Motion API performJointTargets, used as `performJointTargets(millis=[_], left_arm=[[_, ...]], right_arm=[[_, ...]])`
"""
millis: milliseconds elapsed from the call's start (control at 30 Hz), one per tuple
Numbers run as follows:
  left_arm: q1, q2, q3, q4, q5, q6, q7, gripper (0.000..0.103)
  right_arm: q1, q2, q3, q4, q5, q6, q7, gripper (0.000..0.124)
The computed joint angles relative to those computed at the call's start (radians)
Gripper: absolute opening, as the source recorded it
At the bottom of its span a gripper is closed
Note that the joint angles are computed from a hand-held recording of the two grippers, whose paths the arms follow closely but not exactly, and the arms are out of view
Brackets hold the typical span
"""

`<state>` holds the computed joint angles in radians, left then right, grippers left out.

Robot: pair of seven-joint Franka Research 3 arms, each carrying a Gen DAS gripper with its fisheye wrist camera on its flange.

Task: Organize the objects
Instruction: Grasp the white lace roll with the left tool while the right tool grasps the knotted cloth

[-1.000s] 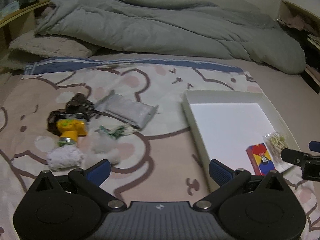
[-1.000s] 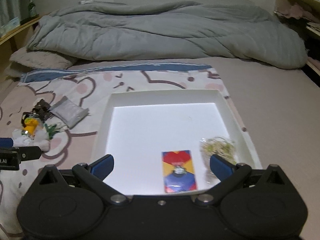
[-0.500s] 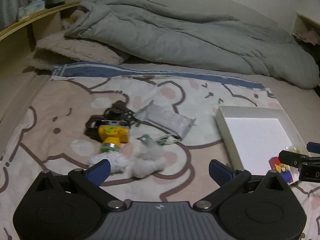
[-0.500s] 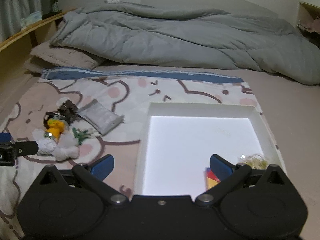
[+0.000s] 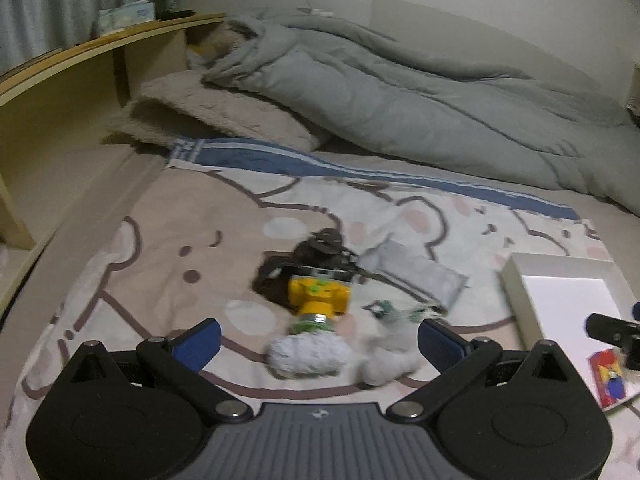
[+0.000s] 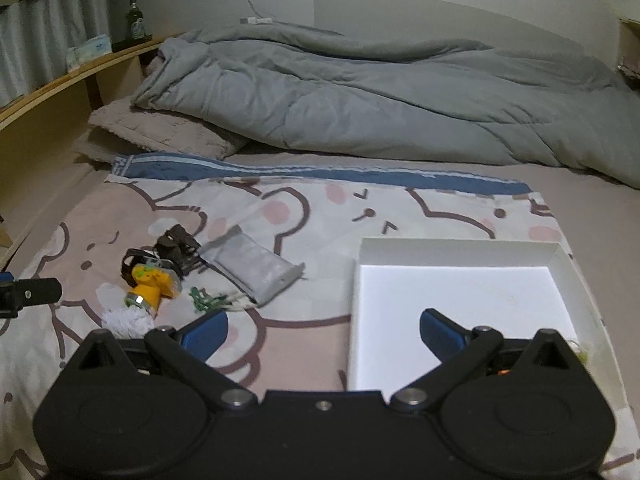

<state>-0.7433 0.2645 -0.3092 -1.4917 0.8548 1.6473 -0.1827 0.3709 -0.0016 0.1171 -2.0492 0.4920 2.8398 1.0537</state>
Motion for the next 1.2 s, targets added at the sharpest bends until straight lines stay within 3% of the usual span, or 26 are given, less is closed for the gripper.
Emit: performJointTargets(millis=[300, 500, 667, 933, 1200], left_arm=[[0.049, -0.043, -0.005, -0.093, -0.03, 0.013, 0.004, 0.103], [0.104, -0.062, -0.003, -0.147, -0.098, 0.127, -0.006, 0.103], [0.135, -0.047, 0.004, -0.153, -0.132, 0.19, 0.031, 0.103], [0.183, -0.051, 0.019, -0.193, -0.208, 0.301, 0.067, 0.103], [0.223, -0.07, 0.024, -0.249, -0.286, 0.343, 0.058, 0.103]], right_arm=[[0.032, 0.035, 0.036, 0.029, 0.237, 0.036, -0.198, 0.103], [0.047, 0.042, 0.054, 0.034, 0.359, 0.013, -0.313, 0.103], [0.064, 0.071, 0.067, 0.042, 0.349, -0.009, -0.423, 0.103], [0.083, 0.186, 0.071, 0.11, 0.203, -0.033, -0.221, 0.103], [0.088, 0.305, 0.093, 0.196, 0.096, -0.109, -0.075, 0.101]])
